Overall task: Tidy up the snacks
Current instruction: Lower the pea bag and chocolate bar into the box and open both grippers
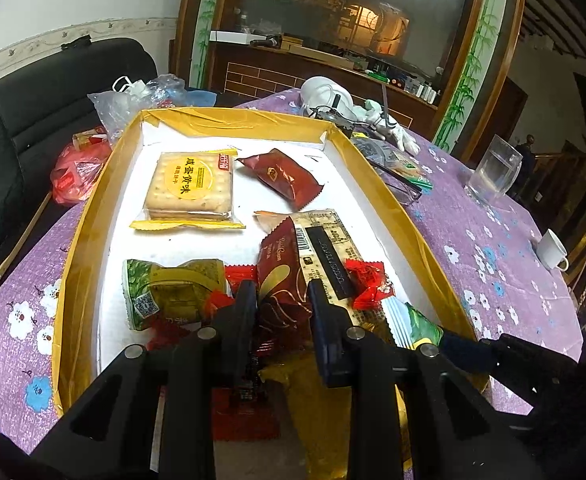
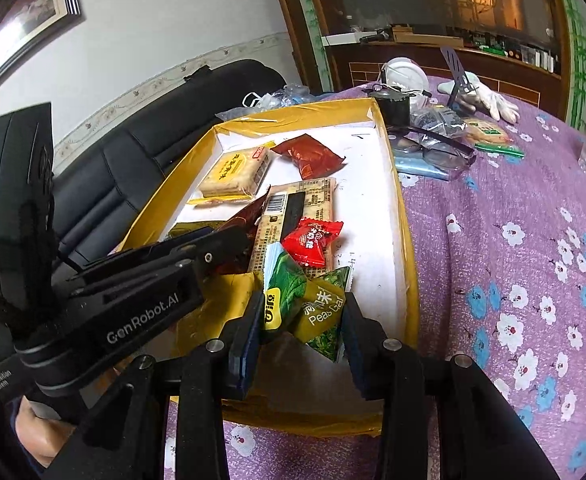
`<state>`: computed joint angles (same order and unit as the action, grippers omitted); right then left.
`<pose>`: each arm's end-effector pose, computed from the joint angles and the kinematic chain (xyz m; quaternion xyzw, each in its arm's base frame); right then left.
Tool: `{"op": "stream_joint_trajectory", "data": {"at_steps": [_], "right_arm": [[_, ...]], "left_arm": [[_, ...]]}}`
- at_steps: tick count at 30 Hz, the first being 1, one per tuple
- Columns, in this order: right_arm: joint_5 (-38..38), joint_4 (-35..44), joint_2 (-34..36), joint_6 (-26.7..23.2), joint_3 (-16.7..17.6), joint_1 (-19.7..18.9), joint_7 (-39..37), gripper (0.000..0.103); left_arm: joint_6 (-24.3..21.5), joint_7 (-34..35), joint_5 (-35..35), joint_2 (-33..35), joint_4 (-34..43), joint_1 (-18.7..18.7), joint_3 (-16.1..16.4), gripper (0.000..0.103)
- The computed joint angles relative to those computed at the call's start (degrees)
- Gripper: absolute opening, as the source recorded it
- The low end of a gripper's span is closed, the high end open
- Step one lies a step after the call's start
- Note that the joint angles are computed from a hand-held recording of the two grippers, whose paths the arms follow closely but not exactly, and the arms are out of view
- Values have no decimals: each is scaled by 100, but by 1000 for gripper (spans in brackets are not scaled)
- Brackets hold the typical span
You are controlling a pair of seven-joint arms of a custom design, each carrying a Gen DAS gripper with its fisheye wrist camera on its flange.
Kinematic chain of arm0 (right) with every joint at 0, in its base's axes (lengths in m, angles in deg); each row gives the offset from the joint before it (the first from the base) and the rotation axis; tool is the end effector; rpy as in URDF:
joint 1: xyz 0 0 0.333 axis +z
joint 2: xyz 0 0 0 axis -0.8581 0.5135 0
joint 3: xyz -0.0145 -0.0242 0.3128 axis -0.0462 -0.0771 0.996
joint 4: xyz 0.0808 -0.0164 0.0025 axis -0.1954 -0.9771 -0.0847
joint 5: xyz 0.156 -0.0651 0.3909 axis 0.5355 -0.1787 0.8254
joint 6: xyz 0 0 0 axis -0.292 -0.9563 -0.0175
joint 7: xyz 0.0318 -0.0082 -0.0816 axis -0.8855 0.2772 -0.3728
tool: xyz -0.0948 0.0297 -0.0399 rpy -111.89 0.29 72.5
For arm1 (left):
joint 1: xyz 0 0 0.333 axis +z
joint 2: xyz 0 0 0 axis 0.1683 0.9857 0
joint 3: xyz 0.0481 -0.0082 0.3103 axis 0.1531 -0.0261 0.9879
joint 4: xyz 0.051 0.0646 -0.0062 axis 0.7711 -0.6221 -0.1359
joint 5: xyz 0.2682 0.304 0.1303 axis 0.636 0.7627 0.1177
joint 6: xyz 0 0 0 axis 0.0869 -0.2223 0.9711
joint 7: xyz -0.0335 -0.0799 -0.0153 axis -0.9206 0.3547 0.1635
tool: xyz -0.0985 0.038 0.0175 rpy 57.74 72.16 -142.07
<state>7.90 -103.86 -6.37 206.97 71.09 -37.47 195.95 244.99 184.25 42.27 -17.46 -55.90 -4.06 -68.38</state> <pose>0.4962 0.2015 0.4508 -0.6751 0.6302 -0.1602 0.3483 0.5283 -0.1510 0.4488 -0.5857 0.7004 -0.3757 0.1587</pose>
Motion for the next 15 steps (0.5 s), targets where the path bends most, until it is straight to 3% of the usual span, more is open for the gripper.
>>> {"op": "stream_joint_trajectory", "data": {"at_steps": [11, 15], "right_arm": [[-525, -11, -1, -25, 177, -148, 226, 40], [-657, -9, -5, -47, 207, -169, 279, 40]], "left_arm": [[-11, -274, 242, 28, -5, 87, -35, 24], [8, -333, 288, 34, -9, 93, -33, 31]]}}
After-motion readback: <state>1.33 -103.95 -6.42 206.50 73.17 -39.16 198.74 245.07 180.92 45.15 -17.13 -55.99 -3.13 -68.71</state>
